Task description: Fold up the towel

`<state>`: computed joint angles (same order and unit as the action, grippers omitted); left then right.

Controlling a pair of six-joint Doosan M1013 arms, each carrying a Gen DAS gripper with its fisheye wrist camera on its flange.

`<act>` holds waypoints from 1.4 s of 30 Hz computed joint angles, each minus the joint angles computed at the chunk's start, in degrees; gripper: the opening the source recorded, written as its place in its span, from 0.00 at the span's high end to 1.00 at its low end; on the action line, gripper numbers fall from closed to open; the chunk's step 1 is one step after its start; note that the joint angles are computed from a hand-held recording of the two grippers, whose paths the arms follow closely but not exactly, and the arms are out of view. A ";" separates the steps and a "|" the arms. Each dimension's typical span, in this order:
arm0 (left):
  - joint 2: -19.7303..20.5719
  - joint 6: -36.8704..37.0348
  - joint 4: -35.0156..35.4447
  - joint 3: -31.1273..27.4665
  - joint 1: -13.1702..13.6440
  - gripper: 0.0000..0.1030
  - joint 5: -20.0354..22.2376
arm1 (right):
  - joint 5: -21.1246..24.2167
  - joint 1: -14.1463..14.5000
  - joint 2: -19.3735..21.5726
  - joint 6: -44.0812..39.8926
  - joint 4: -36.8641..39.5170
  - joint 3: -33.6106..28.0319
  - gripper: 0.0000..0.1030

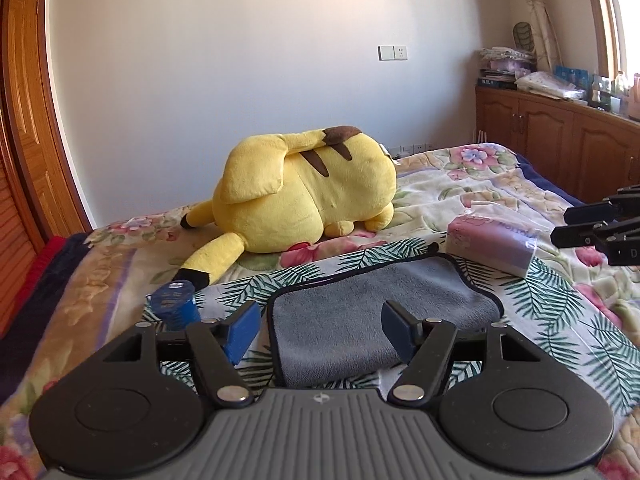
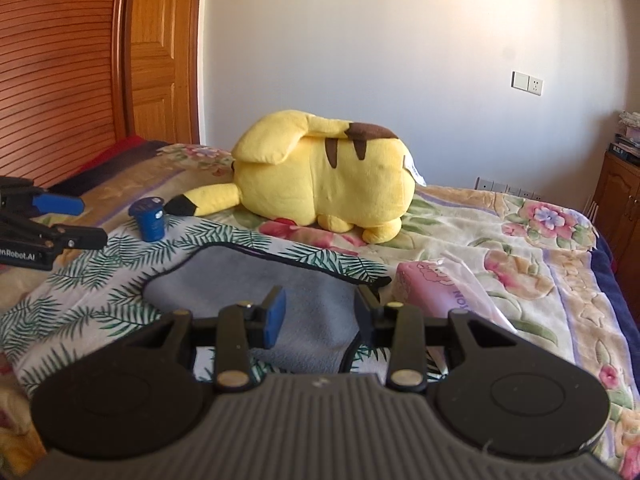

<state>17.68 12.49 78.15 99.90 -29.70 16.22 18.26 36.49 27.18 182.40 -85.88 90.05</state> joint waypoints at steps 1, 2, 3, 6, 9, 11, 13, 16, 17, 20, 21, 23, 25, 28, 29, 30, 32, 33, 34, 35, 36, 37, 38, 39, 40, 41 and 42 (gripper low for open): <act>-0.58 0.59 -0.28 0.41 -0.17 0.51 0.28 | 0.38 0.31 -0.43 -0.12 0.11 0.34 0.62; -1.13 0.55 -0.07 0.81 -0.37 0.50 0.63 | 0.79 0.54 -0.76 -0.42 0.36 0.54 0.62; -1.64 0.52 -0.02 1.18 -0.51 0.48 0.79 | 1.05 0.71 -1.07 -0.37 0.28 0.71 0.62; -3.17 0.77 -0.56 2.16 -1.01 0.45 1.16 | 1.51 1.21 -2.14 0.93 -0.49 1.47 0.62; -4.36 -0.72 0.88 2.93 -1.89 0.29 2.19 | 2.14 1.80 -3.15 2.01 -1.42 2.30 0.60; -5.13 -3.46 3.11 3.54 -2.38 0.24 2.27 | 2.87 2.24 -3.76 2.28 -1.55 2.73 0.54; -5.80 -4.05 2.87 3.83 -2.54 0.21 1.57 | 3.99 2.67 -4.32 3.12 -1.61 3.12 0.43; -6.80 -4.76 3.81 4.37 -3.24 0.16 1.82 | 5.06 3.23 -4.99 2.57 -0.78 3.46 0.36; -7.14 -5.23 4.31 4.58 -3.44 0.16 1.86 | 5.60 3.47 -5.19 3.00 -1.41 3.62 0.32; -8.05 -7.08 5.42 5.22 -4.05 0.16 2.56 | 6.55 4.04 -5.79 5.58 -3.59 4.26 0.13; -8.29 -7.30 5.54 5.38 -4.34 0.16 3.14 | 6.57 4.15 -5.96 5.90 -3.56 4.39 0.12; -8.76 -7.27 5.44 5.71 -4.87 0.16 4.21 | 6.98 4.44 -6.13 5.66 -2.88 4.44 0.07; -9.30 -6.70 4.69 6.08 -5.31 0.16 4.81 | 7.93 4.90 -6.24 6.44 -3.68 4.59 0.00; -10.00 -4.71 2.34 6.52 -5.91 0.16 5.63 | 8.02 5.25 -6.58 5.98 -2.45 4.74 0.00; -10.24 -4.18 1.42 6.70 -6.09 0.16 5.89 | 8.14 5.40 -6.70 6.12 -2.48 4.87 0.00; -10.37 -3.06 -0.03 6.72 -6.34 0.16 6.54 | 8.39 5.59 -6.85 6.46 -2.81 5.07 0.00; -10.72 -3.57 0.14 7.14 -6.75 0.16 6.86 | 8.78 5.94 -7.08 6.85 -3.23 5.35 0.00; -10.95 -5.21 1.27 7.52 -6.93 0.16 6.81 | 8.96 6.10 -7.20 7.20 -3.61 5.56 0.00; -11.10 -6.56 1.90 7.75 -7.12 0.16 6.93 | 9.13 6.27 -7.35 7.58 -3.94 5.81 0.00; -11.23 -7.94 2.57 8.01 -7.35 0.16 7.08 | 9.26 6.42 -7.46 7.89 -4.16 5.99 0.00; -11.33 -8.99 2.93 8.20 -7.56 0.16 7.19 | 9.34 6.53 -7.55 8.02 -4.25 6.18 0.00; -11.42 -10.18 3.38 8.38 -7.77 0.16 7.33 | 9.51 6.69 -7.63 7.93 -4.17 6.30 0.00; -11.53 -11.51 4.01 8.64 -7.99 0.16 7.49 | 9.75 6.89 -7.71 7.84 -4.07 6.42 0.00; -11.62 -12.63 4.58 8.88 -8.23 0.16 7.67 | 9.85 7.03 -7.76 7.84 -4.08 6.54 0.00; -11.67 -13.28 4.85 9.07 -8.54 0.16 8.08 | 9.89 7.15 -7.83 7.93 -4.14 6.66 0.00; -11.65 -13.26 4.57 9.18 -8.83 0.16 8.61 | 9.89 7.26 -7.89 8.31 -4.44 6.87 0.00; -11.58 -12.56 3.73 9.20 -9.17 0.16 9.31 | 10.00 7.44 -7.94 8.75 -4.74 7.09 0.00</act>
